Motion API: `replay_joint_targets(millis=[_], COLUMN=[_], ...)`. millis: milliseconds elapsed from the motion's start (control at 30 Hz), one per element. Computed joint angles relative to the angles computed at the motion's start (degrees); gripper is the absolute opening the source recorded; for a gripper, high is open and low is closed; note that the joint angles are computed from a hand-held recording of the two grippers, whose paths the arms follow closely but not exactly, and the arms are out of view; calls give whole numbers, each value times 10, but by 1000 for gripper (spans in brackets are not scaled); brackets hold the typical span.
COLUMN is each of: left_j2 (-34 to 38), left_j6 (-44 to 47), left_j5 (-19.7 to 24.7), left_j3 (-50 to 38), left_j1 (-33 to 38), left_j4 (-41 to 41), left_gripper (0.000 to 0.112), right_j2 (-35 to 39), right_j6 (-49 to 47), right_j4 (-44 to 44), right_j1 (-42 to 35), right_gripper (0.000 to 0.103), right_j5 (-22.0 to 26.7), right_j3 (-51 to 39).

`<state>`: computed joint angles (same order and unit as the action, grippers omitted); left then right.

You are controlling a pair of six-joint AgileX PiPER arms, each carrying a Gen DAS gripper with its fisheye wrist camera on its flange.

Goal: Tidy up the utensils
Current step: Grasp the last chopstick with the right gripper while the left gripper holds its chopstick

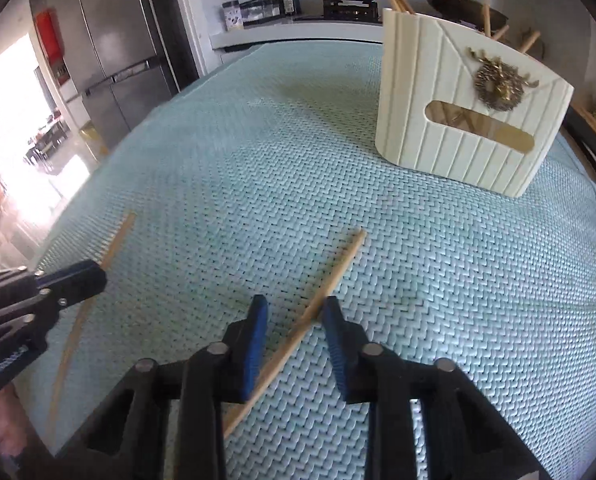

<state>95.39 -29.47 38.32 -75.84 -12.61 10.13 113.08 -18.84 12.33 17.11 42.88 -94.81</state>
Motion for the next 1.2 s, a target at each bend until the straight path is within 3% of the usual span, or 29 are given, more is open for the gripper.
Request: replay_joint_targets(millis=[133, 300, 633, 767, 800, 867, 900, 933, 1067, 1200], left_j2=[-11, -6, 56, 80, 81, 75, 67, 58, 33, 47], left_j6=[-1, 12, -6, -21, -19, -9, -8, -9, 26, 53], left_j5=[-4, -7, 10, 31, 33, 35, 32, 27, 35, 56], left_j3=[12, 3, -61, -85, -86, -79, -71, -62, -46, -70], left_j1=[-2, -5, -47, -62, -63, -61, -61, -61, -55, -51], left_j4=[-4, -25, -13, 17, 15, 5, 5, 7, -12, -22], left_gripper=[5, 5, 5, 6, 8, 25, 41, 51, 55, 55], right_j2=[-5, -33, -22, -14, -15, -23, -28, -36, -85, -98], right_j6=[13, -83, -165, -217, -234, -269, -280, -292, -350, -361], right_j4=[-13, 62, 29, 83, 106, 145, 159, 173, 207, 191], right_j1=[-3, -69, -237, -287, -298, -321, -327, -333, -364, -361], right_gripper=[7, 7, 7, 8, 9, 23, 35, 39, 39, 39], right_j5=[0, 29, 77, 95, 97, 99, 96, 91, 81, 77], right_j3=[1, 10, -9, -12, -7, 13, 24, 37, 112, 133])
